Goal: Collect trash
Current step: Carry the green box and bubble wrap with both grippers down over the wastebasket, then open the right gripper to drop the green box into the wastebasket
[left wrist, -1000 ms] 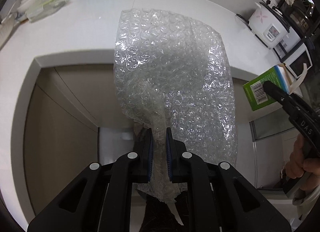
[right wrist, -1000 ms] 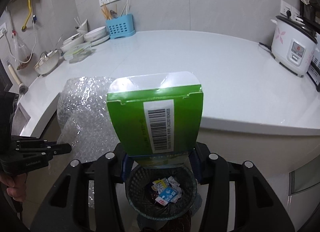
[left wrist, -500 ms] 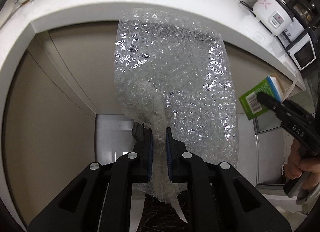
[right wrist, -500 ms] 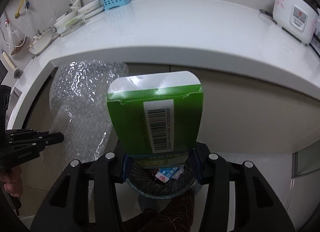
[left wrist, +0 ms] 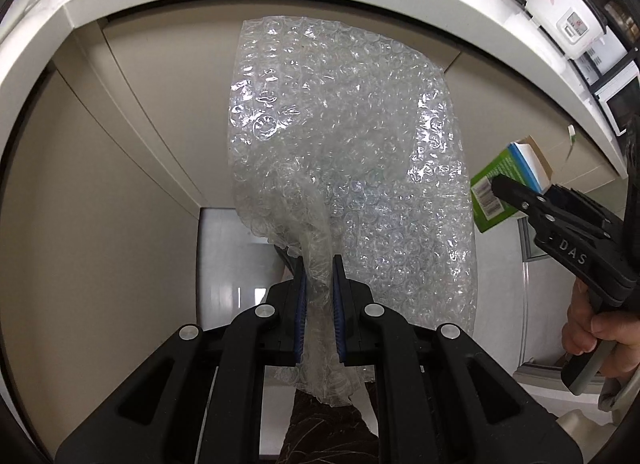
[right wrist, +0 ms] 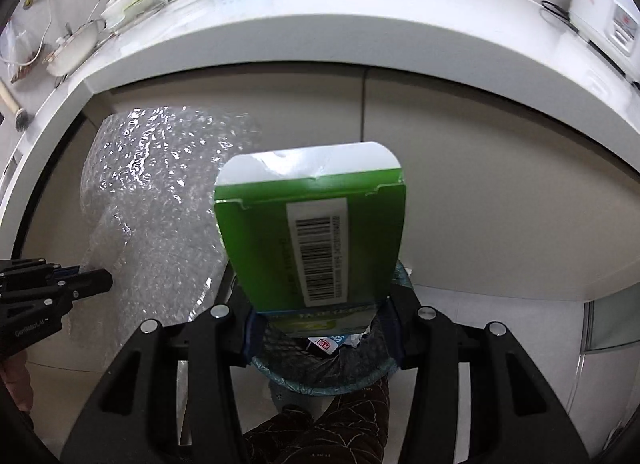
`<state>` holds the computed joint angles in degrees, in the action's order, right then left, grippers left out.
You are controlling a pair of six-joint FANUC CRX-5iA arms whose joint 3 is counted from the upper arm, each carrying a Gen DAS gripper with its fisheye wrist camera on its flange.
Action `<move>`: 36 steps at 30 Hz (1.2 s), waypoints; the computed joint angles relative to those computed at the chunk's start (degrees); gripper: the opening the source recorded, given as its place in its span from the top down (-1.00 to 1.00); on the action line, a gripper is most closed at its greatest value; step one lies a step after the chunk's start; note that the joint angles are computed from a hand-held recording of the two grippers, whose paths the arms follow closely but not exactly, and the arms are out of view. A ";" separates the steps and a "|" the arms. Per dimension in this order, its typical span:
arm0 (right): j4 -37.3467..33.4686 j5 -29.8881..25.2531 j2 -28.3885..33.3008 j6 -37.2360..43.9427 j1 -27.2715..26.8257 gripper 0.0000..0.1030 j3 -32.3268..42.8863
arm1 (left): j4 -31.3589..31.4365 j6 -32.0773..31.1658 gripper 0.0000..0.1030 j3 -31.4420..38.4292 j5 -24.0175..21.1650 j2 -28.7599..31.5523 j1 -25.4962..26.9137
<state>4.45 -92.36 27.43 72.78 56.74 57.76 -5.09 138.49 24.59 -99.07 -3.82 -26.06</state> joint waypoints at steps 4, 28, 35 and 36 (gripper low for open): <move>0.20 -1.26 1.33 0.18 0.21 0.13 0.52 | 0.00 0.29 0.80 0.65 -0.74 0.76 0.04; 2.09 -1.25 1.74 -2.19 -0.15 -0.65 1.59 | 2.15 -1.14 0.79 0.39 -0.18 3.51 0.80; 2.21 -3.05 1.20 -2.48 -1.47 -0.81 3.56 | 3.72 -3.60 0.79 -1.10 1.57 4.07 1.58; 2.39 -3.02 1.05 -2.55 -1.45 -0.81 3.55 | 3.85 -3.99 0.79 -1.84 1.87 3.64 1.70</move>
<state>6.83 -95.37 28.48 70.23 55.29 61.31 -1.24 134.51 22.75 -97.20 -0.19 -24.37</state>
